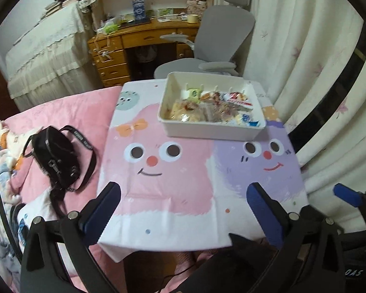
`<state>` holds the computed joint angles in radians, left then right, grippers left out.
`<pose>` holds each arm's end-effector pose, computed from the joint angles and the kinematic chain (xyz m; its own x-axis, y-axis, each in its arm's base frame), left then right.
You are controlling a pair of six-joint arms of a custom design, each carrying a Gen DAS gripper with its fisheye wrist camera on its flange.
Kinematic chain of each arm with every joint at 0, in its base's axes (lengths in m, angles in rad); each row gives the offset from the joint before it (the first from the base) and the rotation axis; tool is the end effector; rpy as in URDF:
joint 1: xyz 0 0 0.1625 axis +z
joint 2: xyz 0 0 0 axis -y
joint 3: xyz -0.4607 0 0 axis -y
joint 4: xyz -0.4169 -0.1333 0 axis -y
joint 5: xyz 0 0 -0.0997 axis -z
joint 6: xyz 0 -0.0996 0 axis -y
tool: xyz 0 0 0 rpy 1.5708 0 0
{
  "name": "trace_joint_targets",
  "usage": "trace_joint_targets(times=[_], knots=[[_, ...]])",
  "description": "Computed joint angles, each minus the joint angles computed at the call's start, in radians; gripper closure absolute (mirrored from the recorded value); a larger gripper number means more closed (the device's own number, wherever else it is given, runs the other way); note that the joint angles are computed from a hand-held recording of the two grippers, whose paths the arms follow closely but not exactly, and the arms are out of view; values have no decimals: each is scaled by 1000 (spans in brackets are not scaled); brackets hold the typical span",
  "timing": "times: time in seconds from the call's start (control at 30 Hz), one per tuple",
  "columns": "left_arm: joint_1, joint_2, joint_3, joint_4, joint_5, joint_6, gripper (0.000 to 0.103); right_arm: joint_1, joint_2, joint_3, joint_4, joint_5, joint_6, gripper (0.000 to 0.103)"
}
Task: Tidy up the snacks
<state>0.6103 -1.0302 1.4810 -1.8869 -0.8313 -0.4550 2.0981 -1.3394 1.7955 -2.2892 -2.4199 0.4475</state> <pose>-0.4598 -0.5661 0.2896 -0.6706 0.3408 -0.6589 0.5760 0.7990 -0.1729 0.3491 -0.4832 0.3896 -0.8133 0.2131 0.5414 -0.1487 0.8235 -0.5475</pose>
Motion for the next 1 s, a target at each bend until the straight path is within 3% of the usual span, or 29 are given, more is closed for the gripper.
trace_joint_targets(times=[0.33,0.5,1.0], knots=[[-25,-57,84,13,87,-96,1,38,4,40,-49,-31,-17,0],[-28,-65,105,-25,79,-89,1,38,7,36,-48,-24,-33,0],[-32,-36,89,-54,66,-74,1,6,-11,29,11,15,21,0]])
